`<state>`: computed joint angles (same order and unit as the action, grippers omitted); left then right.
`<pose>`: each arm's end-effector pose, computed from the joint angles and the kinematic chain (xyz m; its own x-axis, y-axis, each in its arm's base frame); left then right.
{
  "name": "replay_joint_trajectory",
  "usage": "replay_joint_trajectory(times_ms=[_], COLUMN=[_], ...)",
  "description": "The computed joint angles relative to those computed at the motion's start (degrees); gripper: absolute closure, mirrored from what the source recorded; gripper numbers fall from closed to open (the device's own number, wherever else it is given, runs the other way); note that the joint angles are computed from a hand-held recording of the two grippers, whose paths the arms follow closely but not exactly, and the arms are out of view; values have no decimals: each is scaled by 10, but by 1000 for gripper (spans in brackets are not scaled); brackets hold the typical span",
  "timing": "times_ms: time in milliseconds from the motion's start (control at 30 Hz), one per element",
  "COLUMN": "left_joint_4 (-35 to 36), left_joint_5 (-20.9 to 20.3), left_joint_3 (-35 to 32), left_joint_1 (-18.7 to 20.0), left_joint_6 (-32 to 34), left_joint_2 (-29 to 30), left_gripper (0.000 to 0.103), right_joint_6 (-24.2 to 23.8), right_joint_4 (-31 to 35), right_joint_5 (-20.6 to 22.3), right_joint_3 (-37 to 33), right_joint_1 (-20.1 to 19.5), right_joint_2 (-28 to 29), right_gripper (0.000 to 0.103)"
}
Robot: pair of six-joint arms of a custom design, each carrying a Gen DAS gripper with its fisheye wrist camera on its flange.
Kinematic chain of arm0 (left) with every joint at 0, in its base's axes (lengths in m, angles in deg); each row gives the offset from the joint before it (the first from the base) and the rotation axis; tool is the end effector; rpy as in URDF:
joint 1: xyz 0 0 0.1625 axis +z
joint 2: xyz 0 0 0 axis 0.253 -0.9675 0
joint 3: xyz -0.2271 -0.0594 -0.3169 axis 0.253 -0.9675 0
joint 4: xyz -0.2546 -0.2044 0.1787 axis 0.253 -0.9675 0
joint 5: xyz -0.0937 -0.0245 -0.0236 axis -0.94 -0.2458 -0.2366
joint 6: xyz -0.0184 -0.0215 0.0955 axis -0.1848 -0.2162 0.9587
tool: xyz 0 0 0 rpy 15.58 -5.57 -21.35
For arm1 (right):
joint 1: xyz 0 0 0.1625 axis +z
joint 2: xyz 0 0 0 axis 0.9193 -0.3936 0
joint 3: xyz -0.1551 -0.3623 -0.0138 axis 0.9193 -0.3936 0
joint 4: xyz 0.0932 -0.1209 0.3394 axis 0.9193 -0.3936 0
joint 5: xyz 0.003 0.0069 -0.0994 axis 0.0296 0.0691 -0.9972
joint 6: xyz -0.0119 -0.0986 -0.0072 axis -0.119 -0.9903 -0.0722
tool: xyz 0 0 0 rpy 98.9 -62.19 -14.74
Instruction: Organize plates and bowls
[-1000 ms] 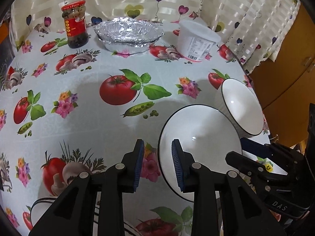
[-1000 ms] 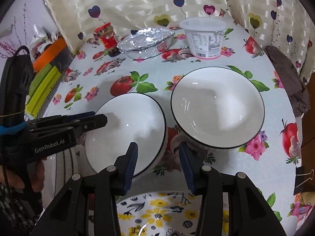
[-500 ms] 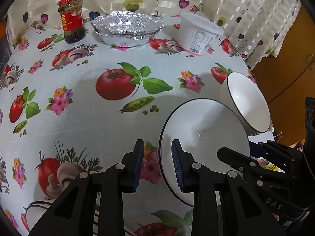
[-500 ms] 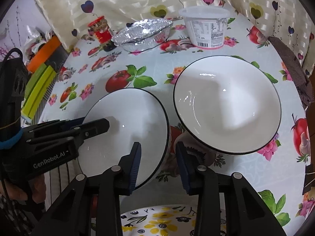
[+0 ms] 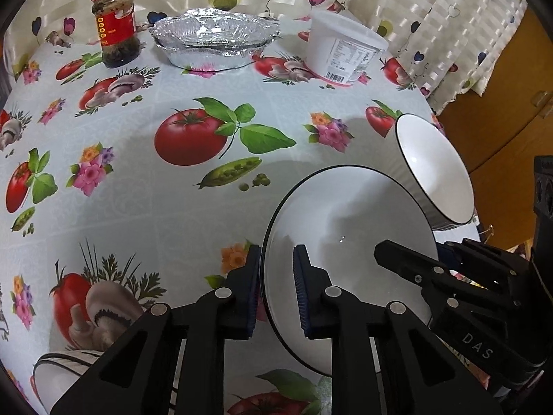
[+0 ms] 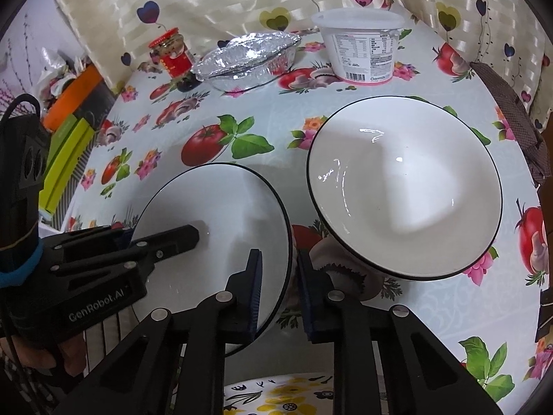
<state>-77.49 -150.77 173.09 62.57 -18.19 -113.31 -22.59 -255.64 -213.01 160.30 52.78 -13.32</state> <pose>0.0285 -0.6305 0.2494 -0.6235 0.7146 -0.3172 0.7146 0.6854 0.1396 0.3575 -0.5121 -0.1236 -0.8142 0.4024 0.4185 0.0387 0.7569 -0.6524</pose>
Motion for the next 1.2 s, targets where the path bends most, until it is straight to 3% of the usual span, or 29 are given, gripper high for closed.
replay_joint_trajectory(times_ms=[233,667,1200], left_joint_4=[-5,-4,-2], left_joint_5=[7,-24,-56], left_joint_3=[0,-4,9], left_joint_1=[0,0,-7], left_joint_6=[-3,-15,-14], left_joint_2=[1,-14,-52], left_gripper=[91,91,91], right_joint_6=[7,45,55], right_joint_4=[5,42,0], right_joint_5=[-1,-23,-23], right_joint_3=[-3,-18,2], right_joint_1=[0,9,33], right_joint_2=[1,-1,-17], right_gripper=[84,91,91])
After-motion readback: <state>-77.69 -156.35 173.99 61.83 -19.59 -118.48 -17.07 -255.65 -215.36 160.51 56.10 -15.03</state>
